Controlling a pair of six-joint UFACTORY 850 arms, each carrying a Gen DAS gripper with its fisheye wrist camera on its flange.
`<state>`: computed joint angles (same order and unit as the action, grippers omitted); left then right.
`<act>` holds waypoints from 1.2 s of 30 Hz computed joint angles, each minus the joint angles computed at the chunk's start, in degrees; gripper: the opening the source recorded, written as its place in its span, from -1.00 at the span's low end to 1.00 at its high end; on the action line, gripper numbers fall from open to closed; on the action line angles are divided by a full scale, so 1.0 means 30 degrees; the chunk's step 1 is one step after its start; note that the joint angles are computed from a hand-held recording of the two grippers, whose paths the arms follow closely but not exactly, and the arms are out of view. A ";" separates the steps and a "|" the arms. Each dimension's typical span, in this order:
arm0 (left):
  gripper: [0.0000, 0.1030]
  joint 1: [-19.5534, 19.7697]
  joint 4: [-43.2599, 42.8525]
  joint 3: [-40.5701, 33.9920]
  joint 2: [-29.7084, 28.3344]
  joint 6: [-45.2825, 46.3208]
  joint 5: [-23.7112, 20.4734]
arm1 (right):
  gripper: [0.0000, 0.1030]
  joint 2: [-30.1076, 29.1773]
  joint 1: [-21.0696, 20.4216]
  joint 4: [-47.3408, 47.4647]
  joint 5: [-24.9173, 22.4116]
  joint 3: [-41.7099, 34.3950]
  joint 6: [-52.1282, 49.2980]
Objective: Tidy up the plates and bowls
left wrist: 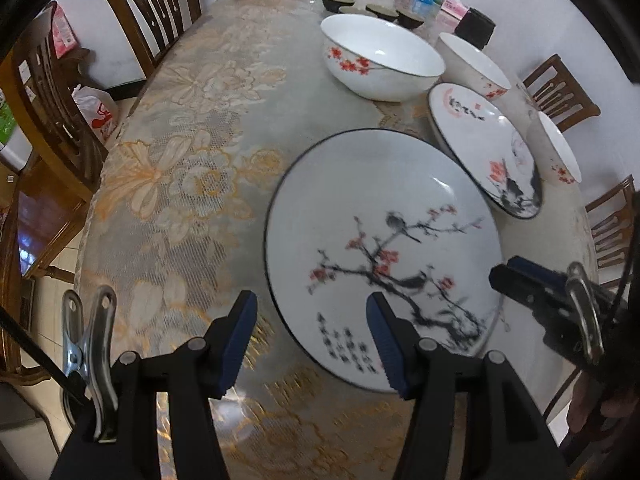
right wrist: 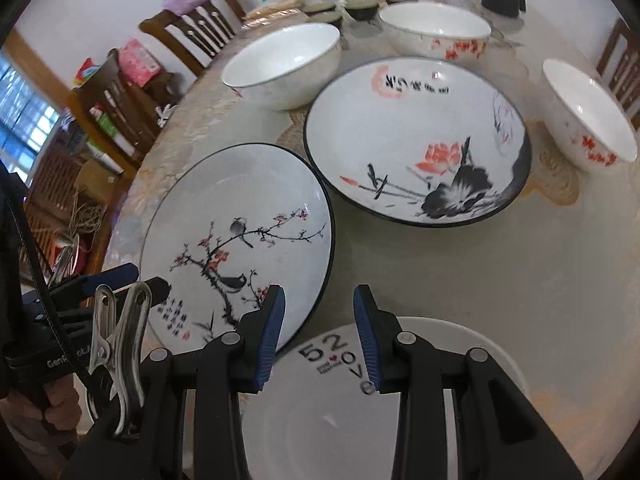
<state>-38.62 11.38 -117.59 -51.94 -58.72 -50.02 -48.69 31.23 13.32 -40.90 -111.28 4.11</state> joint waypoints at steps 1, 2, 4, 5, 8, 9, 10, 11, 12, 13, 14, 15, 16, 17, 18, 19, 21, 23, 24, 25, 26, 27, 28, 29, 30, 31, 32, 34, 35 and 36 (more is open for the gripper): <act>0.17 0.0112 -0.0174 0.0029 -0.0028 0.0169 0.0123 | -0.28 -0.0237 0.0063 -0.0183 -0.0166 -0.0319 0.0248; 0.17 0.0280 -0.0481 0.0073 -0.0062 0.0449 0.0320 | -0.28 -0.0448 0.0090 -0.0240 -0.0331 -0.0608 0.0376; 0.16 0.0502 -0.0952 0.0047 -0.0147 0.0888 0.0540 | -0.28 -0.0897 0.0147 -0.0374 -0.0604 -0.1179 0.0751; 0.16 0.0623 -0.1207 -0.0004 -0.0214 0.1225 0.0640 | -0.28 -0.1048 0.0161 -0.0330 -0.0718 -0.1371 0.0816; 0.16 0.0799 -0.1460 -0.0211 -0.0405 0.1797 0.0708 | -0.28 -0.1527 0.0199 -0.0212 -0.1030 -0.1986 0.1037; 0.16 0.0861 -0.1610 -0.0269 -0.0473 0.2020 0.0818 | -0.28 -0.1630 0.0224 -0.0225 -0.1068 -0.2096 0.1131; 0.16 0.0903 -0.1758 -0.0311 -0.0522 0.2199 0.0909 | -0.29 -0.1755 0.0241 -0.0288 -0.1123 -0.2244 0.1210; 0.16 0.0941 -0.1898 -0.0293 -0.0532 0.2369 0.1012 | -0.29 -0.1791 0.0270 -0.0496 -0.1112 -0.2284 0.1338; 0.16 0.0987 -0.2028 -0.0315 -0.0578 0.2548 0.1093 | -0.29 -0.1778 0.0318 -0.0687 -0.1002 -0.2259 0.1389; 0.16 0.1017 -0.2116 -0.0360 -0.0634 0.2661 0.1127 | -0.29 -0.1769 0.0345 -0.0815 -0.0923 -0.2230 0.1396; 0.16 0.1029 -0.2243 -0.0395 -0.0707 0.2767 0.1149 | -0.29 -0.1767 0.0357 -0.0928 -0.0851 -0.2250 0.1505; 0.16 0.1062 -0.2401 -0.0513 -0.0814 0.2912 0.1099 | -0.29 -0.1683 0.0400 -0.1071 -0.0682 -0.2105 0.1707; 0.16 0.1037 -0.2200 -0.0626 -0.0889 0.2825 0.1092 | -0.29 -0.1654 0.0417 -0.1161 -0.0576 -0.2047 0.1839; 0.16 0.1011 -0.2046 -0.0881 -0.1040 0.2823 0.0962 | -0.29 -0.1548 0.0451 -0.1252 -0.0411 -0.1830 0.1971; 0.16 0.1003 -0.2040 -0.1036 -0.1142 0.2873 0.0891 | -0.29 -0.1589 0.0450 -0.1334 -0.0408 -0.1891 0.2078; 0.16 0.0988 -0.1931 -0.1122 -0.1204 0.2741 0.0855 | -0.29 -0.1656 0.0462 -0.1420 -0.0496 -0.2012 0.2211; 0.15 0.0942 -0.1875 -0.1541 -0.1447 0.2837 0.0674 | -0.29 -0.1856 0.0504 -0.1233 -0.0825 -0.2353 0.2019; 0.11 0.0854 -0.1725 -0.1905 -0.1652 0.2862 0.0408 | -0.28 -0.2036 0.0589 -0.0986 -0.0891 -0.2667 0.1713; 0.11 0.0776 -0.1360 -0.2153 -0.1795 0.2674 0.0117 | -0.28 -0.2047 0.0650 -0.1283 -0.0820 -0.2693 0.1899; 0.10 0.0740 -0.1111 -0.2265 -0.1871 0.2593 0.0010 | -0.28 -0.2020 0.0713 -0.1557 -0.0687 -0.2640 0.2127; 0.06 0.0748 -0.1055 -0.2022 -0.1731 0.2525 0.0162 | -0.30 -0.2013 0.0732 -0.1684 -0.0580 -0.2618 0.2346; 0.04 0.0787 -0.1068 -0.1698 -0.1541 0.2392 0.0330 | -0.37 -0.2041 0.0715 -0.1661 -0.0554 -0.2657 0.2498; 0.00 0.0848 -0.1136 -0.1306 -0.1304 0.2269 0.0500 | -0.48 -0.2051 0.0654 -0.1447 -0.0528 -0.2653 0.2653; -0.03 0.0913 -0.1228 -0.0839 -0.1021 0.2197 0.0714 | -0.51 -0.1986 0.0583 -0.1028 -0.0417 -0.2523 0.2541; -0.04 0.0990 -0.1398 -0.0344 -0.0718 0.2146 0.0947 | -0.55 -0.1888 0.0537 -0.0563 -0.0221 -0.2347 0.2430; -0.06 0.1021 -0.1495 0.0063 -0.0476 0.2073 0.1155 | -0.58 -0.1676 0.0557 -0.0457 0.0051 -0.1986 0.2330; -0.06 0.1041 -0.1543 0.0487 -0.0211 0.1957 0.1339 | -0.58 -0.1629 0.0604 -0.0402 0.0049 -0.1946 0.2268; -0.06 0.1040 -0.1444 0.1180 0.0243 0.1597 0.1521 | -0.60 -0.1493 0.0692 -0.0116 0.0269 -0.1756 0.2073; -0.06 0.1025 -0.1351 0.1539 0.0494 0.1300 0.1575 | -0.60 -0.1385 0.0645 0.0762 0.0433 -0.1561 0.1593; -0.06 0.1022 -0.1254 0.1953 0.0788 0.1013 0.1631 | -0.61 -0.1348 0.0620 0.1495 0.0541 -0.1478 0.1229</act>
